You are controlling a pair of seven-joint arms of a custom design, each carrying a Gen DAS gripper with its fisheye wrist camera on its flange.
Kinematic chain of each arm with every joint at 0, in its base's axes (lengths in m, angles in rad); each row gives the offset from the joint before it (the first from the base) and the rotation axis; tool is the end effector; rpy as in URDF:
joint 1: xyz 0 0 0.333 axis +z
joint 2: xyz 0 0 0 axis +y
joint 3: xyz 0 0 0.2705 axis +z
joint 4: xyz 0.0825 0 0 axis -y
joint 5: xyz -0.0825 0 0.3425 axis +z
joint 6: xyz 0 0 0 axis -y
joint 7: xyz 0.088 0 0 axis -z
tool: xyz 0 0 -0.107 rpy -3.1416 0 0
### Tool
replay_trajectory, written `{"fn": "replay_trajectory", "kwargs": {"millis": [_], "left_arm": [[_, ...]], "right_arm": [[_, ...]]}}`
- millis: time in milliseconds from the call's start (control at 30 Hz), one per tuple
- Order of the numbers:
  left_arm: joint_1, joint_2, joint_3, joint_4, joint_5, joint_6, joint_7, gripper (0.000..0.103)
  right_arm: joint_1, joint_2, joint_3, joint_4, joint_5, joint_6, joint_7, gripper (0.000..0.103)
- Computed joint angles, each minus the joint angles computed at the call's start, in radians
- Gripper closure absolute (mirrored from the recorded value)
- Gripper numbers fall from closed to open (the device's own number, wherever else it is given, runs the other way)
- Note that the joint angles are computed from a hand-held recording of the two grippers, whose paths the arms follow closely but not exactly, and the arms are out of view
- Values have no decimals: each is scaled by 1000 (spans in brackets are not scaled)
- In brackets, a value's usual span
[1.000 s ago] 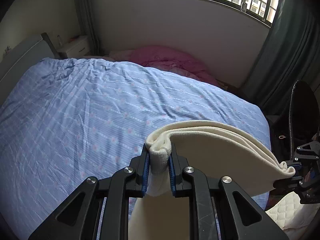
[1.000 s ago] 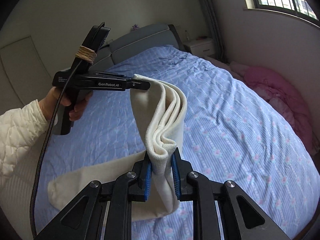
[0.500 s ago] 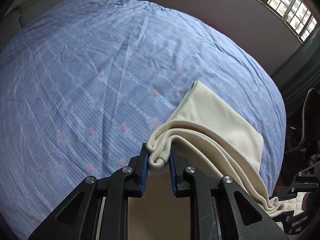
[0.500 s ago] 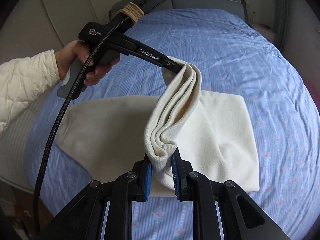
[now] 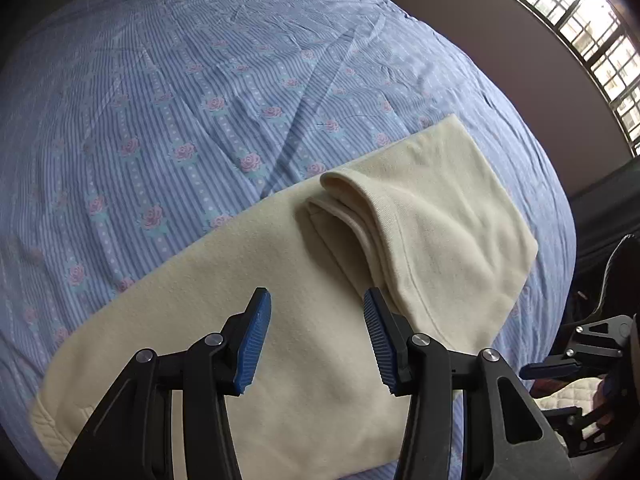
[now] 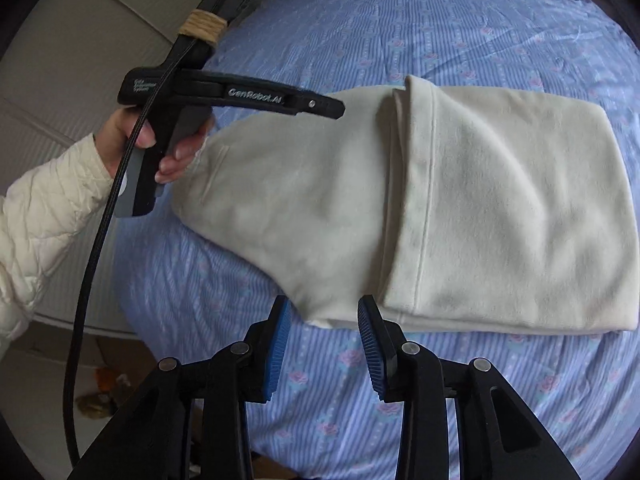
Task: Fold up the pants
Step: 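Carry the hem over onto the trousers and open both tools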
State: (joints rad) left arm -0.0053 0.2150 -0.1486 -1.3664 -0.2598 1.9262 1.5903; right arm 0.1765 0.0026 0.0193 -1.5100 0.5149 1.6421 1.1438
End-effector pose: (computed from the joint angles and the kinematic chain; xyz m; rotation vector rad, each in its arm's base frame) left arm 0.5918 -0.0996 0.5917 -2.0292 2.2804 -0.6970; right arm 0.5011 0.1498 0.6238 -2.3497 1.2106 0.2986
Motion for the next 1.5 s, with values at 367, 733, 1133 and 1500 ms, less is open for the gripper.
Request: {"fn": "replay_trajectory", "kwargs": {"millis": [367,733,1133,1500], "left_arm": [[11,276,-45,234,-150,85,-289,58],[7,266,-45,196,-107,130,-393,81],[26,287,-34,250,-77,101,-347,92],[-127,226,45,347,330,-61,-393,44]], "right_arm": [[12,153,23,41,-168,128,116,69],[5,193,37,20,-115,84,116,68],[23,255,58,126,-90,12,95,68],[-40,301,63,275,11,-195,102,66]]}}
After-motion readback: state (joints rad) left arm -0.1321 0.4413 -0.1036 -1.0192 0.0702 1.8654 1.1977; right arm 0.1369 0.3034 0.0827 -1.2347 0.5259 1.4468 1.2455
